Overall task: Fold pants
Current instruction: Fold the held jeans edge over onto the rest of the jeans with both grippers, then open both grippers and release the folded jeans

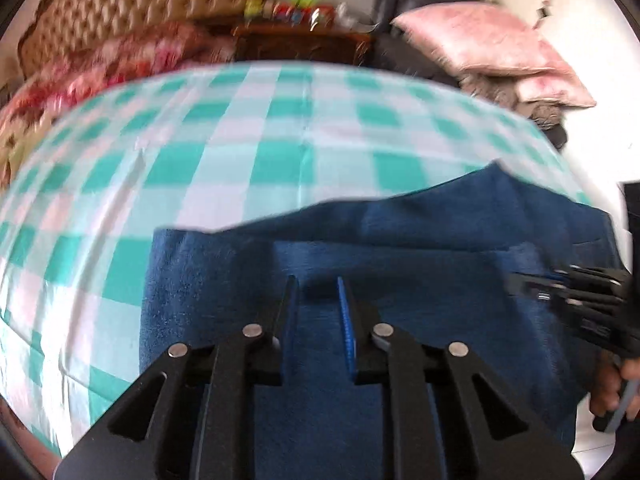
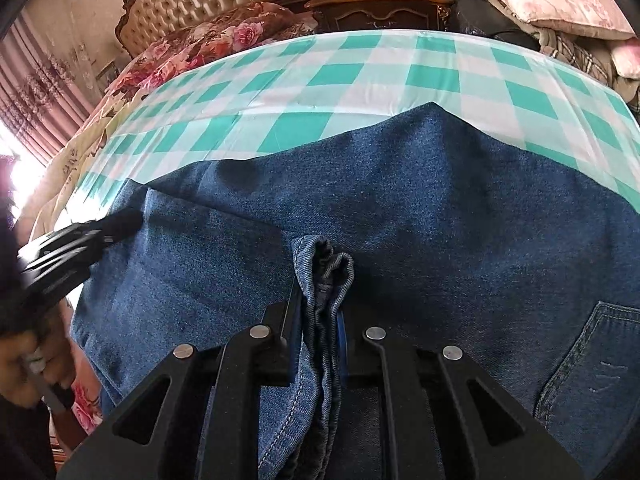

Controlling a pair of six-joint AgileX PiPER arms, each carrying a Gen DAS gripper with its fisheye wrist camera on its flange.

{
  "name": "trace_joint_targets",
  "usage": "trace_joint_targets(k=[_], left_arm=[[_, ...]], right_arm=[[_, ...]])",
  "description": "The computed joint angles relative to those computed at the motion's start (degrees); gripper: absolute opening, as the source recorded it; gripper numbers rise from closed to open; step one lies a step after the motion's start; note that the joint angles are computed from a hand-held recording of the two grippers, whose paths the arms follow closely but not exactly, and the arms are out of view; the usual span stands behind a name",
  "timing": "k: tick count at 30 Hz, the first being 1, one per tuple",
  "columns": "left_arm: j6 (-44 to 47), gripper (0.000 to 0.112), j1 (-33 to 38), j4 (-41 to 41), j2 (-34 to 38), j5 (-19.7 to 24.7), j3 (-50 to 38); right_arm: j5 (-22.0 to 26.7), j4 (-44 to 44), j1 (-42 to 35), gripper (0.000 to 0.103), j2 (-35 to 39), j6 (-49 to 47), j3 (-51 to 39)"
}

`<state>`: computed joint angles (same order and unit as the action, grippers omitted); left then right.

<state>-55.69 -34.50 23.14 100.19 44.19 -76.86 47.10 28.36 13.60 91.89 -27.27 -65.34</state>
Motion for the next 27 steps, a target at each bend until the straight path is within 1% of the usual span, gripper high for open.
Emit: trace_joint_targets(k=[1,2,3,4,5,7,9,12,13,14,15,16,17,18,19,21,22,23,24,25,26,27], left_arm=[[0.08,0.018,1.79,-2.30,0.39,-0.89,0.60],[0.22,0.018,2.78,-3.71,-0.34,-3.27,2.23],[0.83,0.017,3.56,-4.87,-0.78,-4.41,2.91],[0.37,0.011,3.57,-4.16,-0.82,-3.99,3.11],[0.25,0.008,3.74,-3.74,-0.71,-3.77,3.09],[0.25,0.006,4.77,-4.73,-1.20,-4.91,3.85],[-0.27,0.006,5.93,-5.51,-2.23,-6.49,5.29],[-2.21,0.006,9.92,-8.46,-4.45,-9.74,8.57],[-4.21,0.006,10.90,-7.20,-5.15,-9.28,9.09],[-6.79,0.006,10.86,-3.86,-5.58,-7.51,8.88],[-9.12,0.010,10.50,-0.29,-6.21,-5.56,8.54],[-10.91,0.032,10.00,2.07,-6.70,-3.76,8.01],[-13.56,0.068,8.78,5.35,-6.94,-0.22,6.83],[-15.97,0.075,7.10,8.89,-7.21,3.32,5.73],[-17.44,0.075,5.18,12.72,-8.64,4.56,6.21],[-19.50,0.085,1.52,18.53,-10.45,7.81,6.97],[-21.82,0.095,-1.28,22.52,-11.76,9.97,8.24],[-24.44,0.100,-3.99,26.16,-12.98,11.81,9.77],[-26.37,0.100,-6.08,28.97,-13.74,13.33,10.93],[-27.43,0.100,-8.44,30.67,-13.99,16.55,11.67],[-27.14,0.100,-9.57,30.46,-14.52,18.25,12.28],[-27.07,0.099,-9.96,29.67,-16.00,17.67,13.85]], right_arm=[[0.03,-0.24,0.12,0.012,0.05,0.29,-0.13],[-0.14,-0.42,0.25,0.012,0.00,0.40,-0.09],[-0.57,-0.50,0.38,0.012,-0.18,0.27,0.22],[-0.98,-0.32,0.40,0.012,-0.34,-0.08,0.57],[-1.20,-0.11,0.36,0.012,-0.44,-0.29,0.80],[-1.11,0.73,-0.02,0.012,-0.29,-1.01,0.82],[-0.75,1.83,-0.59,0.012,-0.11,-2.16,0.83],[-0.11,2.27,-0.95,0.012,0.15,-2.47,0.48],[0.10,2.20,-0.98,0.012,0.21,-2.25,0.34],[0.29,1.94,-0.90,0.012,0.29,-1.91,0.10],[0.51,1.64,-0.85,0.012,0.35,-1.61,-0.12],[0.71,1.53,-0.92,0.012,0.36,-1.46,-0.22],[0.90,1.45,-1.04,0.013,0.28,-1.25,-0.23],[1.07,1.14,-1.17,0.013,0.13,-0.65,-0.27],[0.93,0.38,-1.09,0.016,-0.16,0.40,-0.20],[0.00,-2.40,-0.45,0.022,-0.97,3.17,0.13],[-1.03,-5.30,0.25,0.027,-1.82,6.03,0.57],[-1.89,-7.64,0.62,0.034,-2.58,8.30,1.04],[-2.47,-9.64,0.58,0.038,-3.52,10.29,1.61],[-2.82,-10.91,0.33,0.046,-4.41,11.62,2.14],[-3.35,-13.15,0.06,0.050,-5.56,13.98,2.72],[-3.76,-16.81,-0.08,0.050,-6.98,17.70,3.31]])
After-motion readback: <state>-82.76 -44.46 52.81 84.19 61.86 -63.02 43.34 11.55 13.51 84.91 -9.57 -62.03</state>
